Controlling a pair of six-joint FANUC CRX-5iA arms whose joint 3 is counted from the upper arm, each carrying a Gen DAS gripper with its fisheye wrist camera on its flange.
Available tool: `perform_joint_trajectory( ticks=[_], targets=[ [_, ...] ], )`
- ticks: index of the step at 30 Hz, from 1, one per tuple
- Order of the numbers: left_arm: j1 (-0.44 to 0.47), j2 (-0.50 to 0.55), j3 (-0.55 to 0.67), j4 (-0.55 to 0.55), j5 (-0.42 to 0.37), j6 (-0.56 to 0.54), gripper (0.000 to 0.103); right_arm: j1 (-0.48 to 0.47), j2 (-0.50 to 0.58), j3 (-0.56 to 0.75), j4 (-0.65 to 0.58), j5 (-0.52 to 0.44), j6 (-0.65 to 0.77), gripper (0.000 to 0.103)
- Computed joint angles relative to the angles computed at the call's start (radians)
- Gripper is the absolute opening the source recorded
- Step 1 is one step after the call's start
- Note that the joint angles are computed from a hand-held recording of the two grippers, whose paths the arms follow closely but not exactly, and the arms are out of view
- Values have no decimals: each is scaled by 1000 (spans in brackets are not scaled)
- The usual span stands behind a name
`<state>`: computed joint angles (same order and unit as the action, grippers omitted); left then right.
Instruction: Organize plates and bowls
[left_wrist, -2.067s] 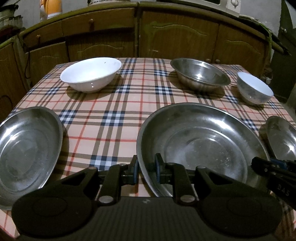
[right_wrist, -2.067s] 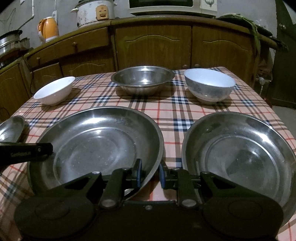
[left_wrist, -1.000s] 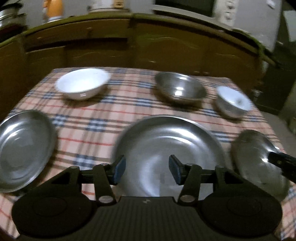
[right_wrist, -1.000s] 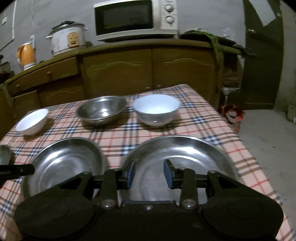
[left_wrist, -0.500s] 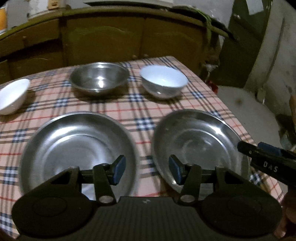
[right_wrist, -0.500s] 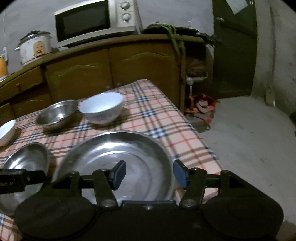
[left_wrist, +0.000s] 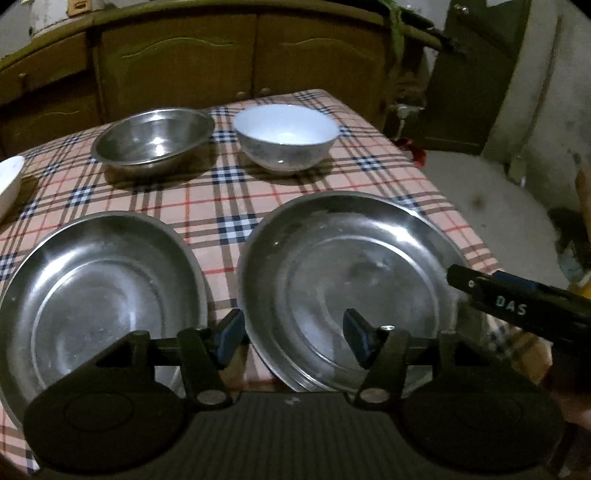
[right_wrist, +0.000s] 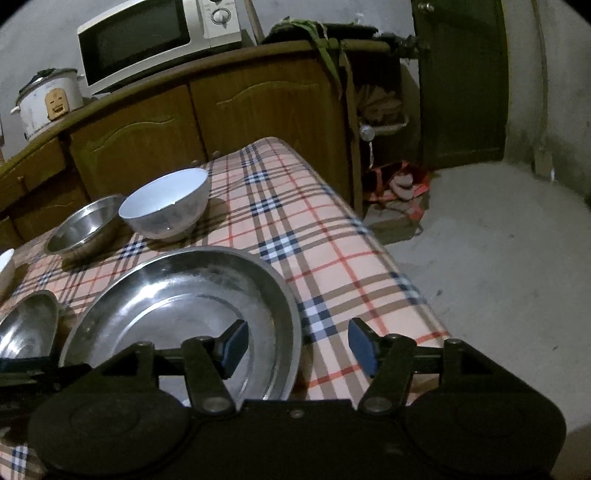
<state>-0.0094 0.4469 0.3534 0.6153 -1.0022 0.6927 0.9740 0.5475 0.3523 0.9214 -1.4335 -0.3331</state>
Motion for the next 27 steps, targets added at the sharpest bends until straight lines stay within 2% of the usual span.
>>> perform_joint_trajectory(
  ticks=[2, 7, 9, 11, 13, 15, 18, 21, 27],
  targets=[
    [-3, 1, 1, -19, 10, 41, 59, -5, -7, -16, -2, 26, 2, 73],
    [-16, 8, 4, -36, 20, 49, 60, -20, -18, -42, -5, 82, -15, 70],
    [-24, 17, 14, -55, 26, 67, 51, -23, -20, -50, 3, 87, -18, 56],
    [-32, 29, 30, -71, 28, 82, 41, -23, -18, -49, 3, 74, -18, 35],
    [-41, 29, 27, -80, 54, 81, 35, -23, -25, -61, 3, 61, -54, 24],
    [-39, 36, 35, -71, 51, 88, 23, -22, -46, -95, 10, 68, -110, 23],
    [-31, 37, 24, -22, 44, 66, 19, -18, -61, -116, 15, 65, -150, 21],
    [-28, 17, -13, 14, 70, 32, 17, -11, -63, -116, 17, 55, -155, 21],
    [-27, 10, -31, 15, 70, 26, 17, 0, -67, -117, 6, 39, -167, 19]
  ],
)
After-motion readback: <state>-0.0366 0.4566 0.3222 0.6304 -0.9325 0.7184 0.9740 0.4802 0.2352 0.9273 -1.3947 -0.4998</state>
